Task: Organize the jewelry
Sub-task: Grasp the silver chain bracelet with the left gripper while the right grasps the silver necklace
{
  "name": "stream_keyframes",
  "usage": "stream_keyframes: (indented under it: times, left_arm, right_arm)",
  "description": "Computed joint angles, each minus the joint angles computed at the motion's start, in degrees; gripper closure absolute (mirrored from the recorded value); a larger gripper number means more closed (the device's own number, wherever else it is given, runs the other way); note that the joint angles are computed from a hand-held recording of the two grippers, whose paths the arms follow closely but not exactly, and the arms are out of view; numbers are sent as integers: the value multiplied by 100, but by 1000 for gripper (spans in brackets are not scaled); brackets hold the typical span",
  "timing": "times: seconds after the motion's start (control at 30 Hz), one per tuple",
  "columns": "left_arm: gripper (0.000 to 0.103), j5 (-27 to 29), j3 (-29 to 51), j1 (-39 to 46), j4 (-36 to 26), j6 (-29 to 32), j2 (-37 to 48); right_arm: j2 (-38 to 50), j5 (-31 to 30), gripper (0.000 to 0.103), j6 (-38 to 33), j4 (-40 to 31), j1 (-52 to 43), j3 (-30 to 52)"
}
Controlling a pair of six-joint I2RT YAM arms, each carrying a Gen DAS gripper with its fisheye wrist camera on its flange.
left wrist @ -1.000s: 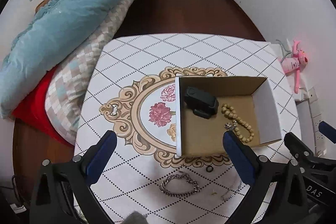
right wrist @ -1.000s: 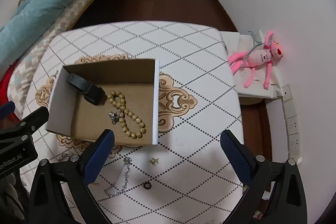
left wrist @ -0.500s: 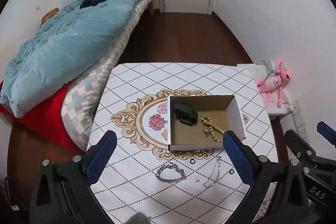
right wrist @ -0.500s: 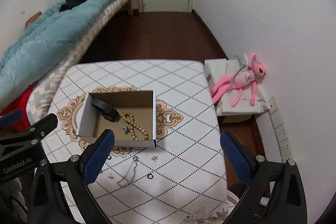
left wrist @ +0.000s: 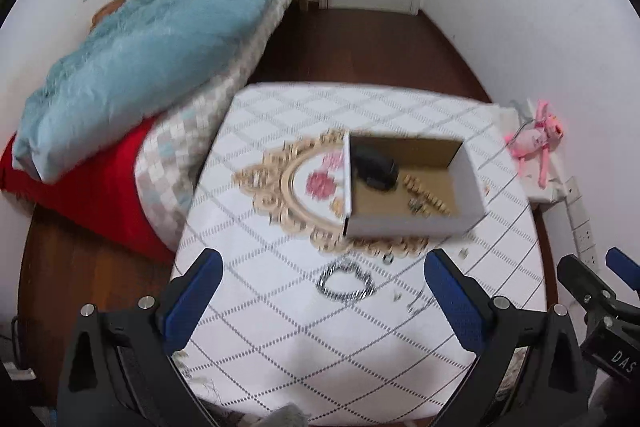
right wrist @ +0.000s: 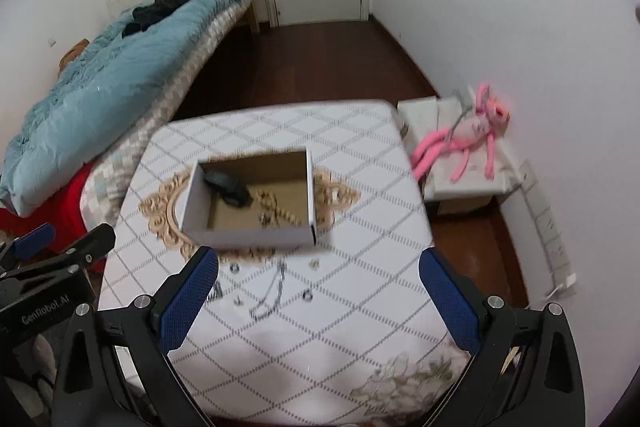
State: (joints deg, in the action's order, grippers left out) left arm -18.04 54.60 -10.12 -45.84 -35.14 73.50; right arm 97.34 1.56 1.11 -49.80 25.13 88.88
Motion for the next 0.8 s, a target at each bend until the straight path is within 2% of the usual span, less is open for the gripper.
stream_keyframes:
  times: [0.03, 0.2, 0.27, 0.4, 0.53, 0.67, 0.77, 0.8]
  left_arm:
    - [0, 4, -173, 10, 116, -9, 28]
    - [0, 206, -1124, 161, 1024, 34, 366]
    - [1, 311, -1356, 252, 1329, 78, 578]
    - [3, 526, -1690, 534, 1976, 277, 1010]
    - [3, 608, -1780, 813, 2302, 422, 1332]
    - [3, 649, -1735, 1055, 2428, 528, 1588]
    - [3, 687, -1668, 1206, 2509, 629, 1742]
    - [3, 696, -1644, 1236, 2513, 654, 1779]
  right_arm:
    - [0, -43, 2, 18, 93, -34, -180]
    - [198, -280, 25, 57, 755, -235, -1098]
    - [390, -322, 26, 83, 1121, -320, -1458]
    - [843, -738, 38, 251, 1601, -460, -1754]
    - [1385, -869, 41, 299, 1951, -303, -1613]
    - [1945, -780, 44, 375, 2022, -30, -1111]
    - [2383, -618, 51, 358, 1963, 180, -631]
    - [2496, -587, 61, 335, 1937, 230, -515]
